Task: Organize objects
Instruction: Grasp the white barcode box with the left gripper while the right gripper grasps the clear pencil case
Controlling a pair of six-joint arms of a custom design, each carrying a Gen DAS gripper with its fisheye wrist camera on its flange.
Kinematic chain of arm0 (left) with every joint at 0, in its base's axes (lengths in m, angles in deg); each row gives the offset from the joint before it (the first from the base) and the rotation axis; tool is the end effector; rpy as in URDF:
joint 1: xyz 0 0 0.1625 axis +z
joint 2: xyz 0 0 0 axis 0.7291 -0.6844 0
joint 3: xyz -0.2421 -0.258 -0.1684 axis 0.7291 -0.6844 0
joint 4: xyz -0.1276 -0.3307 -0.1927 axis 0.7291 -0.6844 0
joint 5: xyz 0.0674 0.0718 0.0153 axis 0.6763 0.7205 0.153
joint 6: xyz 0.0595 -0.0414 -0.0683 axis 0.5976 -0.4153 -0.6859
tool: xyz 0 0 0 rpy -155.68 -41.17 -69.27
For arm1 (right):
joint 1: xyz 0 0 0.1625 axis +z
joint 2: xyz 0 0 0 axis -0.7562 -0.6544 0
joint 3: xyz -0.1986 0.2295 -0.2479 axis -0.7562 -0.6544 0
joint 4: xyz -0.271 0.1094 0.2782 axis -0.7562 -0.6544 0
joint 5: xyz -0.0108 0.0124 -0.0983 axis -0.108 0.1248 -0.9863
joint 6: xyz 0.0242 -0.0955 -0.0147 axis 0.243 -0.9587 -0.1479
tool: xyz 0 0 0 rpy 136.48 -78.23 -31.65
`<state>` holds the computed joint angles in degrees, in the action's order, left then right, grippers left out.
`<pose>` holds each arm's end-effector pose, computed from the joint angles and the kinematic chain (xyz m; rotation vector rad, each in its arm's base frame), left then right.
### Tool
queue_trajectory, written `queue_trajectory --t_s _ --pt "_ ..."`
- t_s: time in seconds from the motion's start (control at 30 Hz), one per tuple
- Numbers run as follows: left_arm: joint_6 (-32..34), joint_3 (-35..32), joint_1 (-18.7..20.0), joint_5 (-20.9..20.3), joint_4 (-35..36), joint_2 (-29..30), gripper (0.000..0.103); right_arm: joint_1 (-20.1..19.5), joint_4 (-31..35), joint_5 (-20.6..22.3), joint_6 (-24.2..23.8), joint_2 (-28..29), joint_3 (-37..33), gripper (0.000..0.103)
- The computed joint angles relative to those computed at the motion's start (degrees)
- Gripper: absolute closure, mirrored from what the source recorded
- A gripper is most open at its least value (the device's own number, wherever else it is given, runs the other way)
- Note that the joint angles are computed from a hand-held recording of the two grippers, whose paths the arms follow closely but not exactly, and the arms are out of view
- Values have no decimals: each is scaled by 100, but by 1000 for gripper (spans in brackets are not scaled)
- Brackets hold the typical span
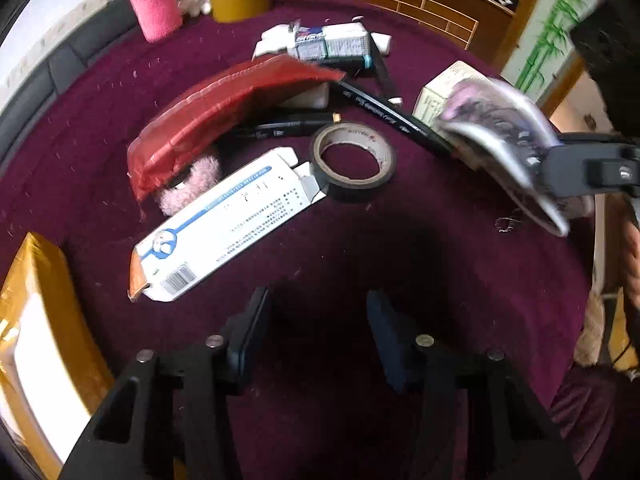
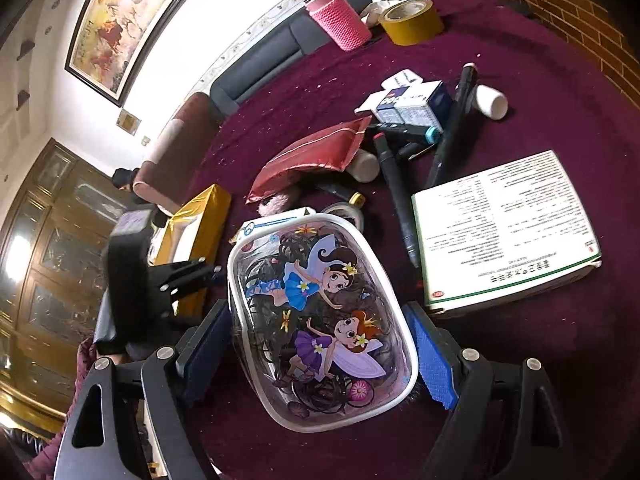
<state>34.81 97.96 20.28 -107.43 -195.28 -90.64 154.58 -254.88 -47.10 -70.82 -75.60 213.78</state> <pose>-0.0557 -0.5887 0.1946 1.5612 2.1887 0.1563 0.2125 -0.4006 -0.0022 -0.1624 -2.7897 1.0145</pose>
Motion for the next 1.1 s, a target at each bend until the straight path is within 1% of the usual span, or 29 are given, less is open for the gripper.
queue_trajectory --t_s 0.03,0.07,0.1,0.13,0.17,0.27,0.3,0.37,0.43,0.5,0.53,0.57,0.6,0.63,0.67,0.7,0.77,0.83,0.87,0.97,1.0,1.03,1.07,1.1 --pt "179 118 -52 151 -428 -18 53 -12 -10 42 -6 27 -7 14" --pt "404 196 -92 285 -1003 22 46 -20 -2 73 0 57 -26 14" --pt "510 160 -80 280 -1348 103 40 -25 -16 89 8 93 -39 14" --pt "488 50 -52 230 -1508 198 30 -28 -12 111 24 125 -60 14" --pt "313 -221 12 140 -1516 380 27 -41 -49 133 21 156 -57 14" --pt "34 -856 234 -114 -1255 774 27 -58 -116 201 52 242 -80 14" --pt "26 -902 253 -180 -1114 830 27 -67 -132 230 51 261 -79 14" --pt "-64 -1061 299 -227 -515 922 27 -95 -123 313 68 294 -104 14" --pt "-40 -1025 315 -351 167 834 27 -115 -129 376 49 306 -119 14" --pt "151 -851 309 -639 626 619 28 -118 -162 395 2 310 -114 14" --pt "161 -843 301 -759 919 550 32 -136 -204 433 -18 317 -107 14" --pt "205 -771 284 -871 1186 435 38 -155 -226 463 -23 319 -97 14" --pt "231 -682 258 -879 1299 346 40 -180 -230 480 -18 320 -92 14" --pt "241 -536 215 -807 1248 256 41 -196 -226 478 -20 322 -92 14" --pt "251 -341 161 -652 1039 176 41 -222 -246 479 -24 341 -90 14" --pt "262 -81 95 -499 687 80 41 -234 -252 478 -15 355 -91 14" --pt "189 206 18 -334 248 6 41 -288 -272 519 9 402 -91 14" --pt "126 623 -96 -104 -410 -97 41 -297 -278 510 35 441 -103 14" --pt "131 836 -133 -89 -785 -160 40 -279 -256 465 41 461 -120 14" --pt "-87 1294 -173 -91 -1514 -373 39 -136 -206 212 -12 509 -181 14" --pt "-195 1445 -129 -164 -1718 -475 43 -85 -202 133 -27 526 -201 14" --pt "-276 1482 -91 -277 -1681 -541 58 -51 -200 80 -36 540 -218 14" --pt "-303 1478 -64 -358 -1705 -550 72 -12 -202 30 -39 553 -232 14" --pt "-373 1539 -77 -346 -1746 -608 78 24 -208 -6 -38 564 -242 14"
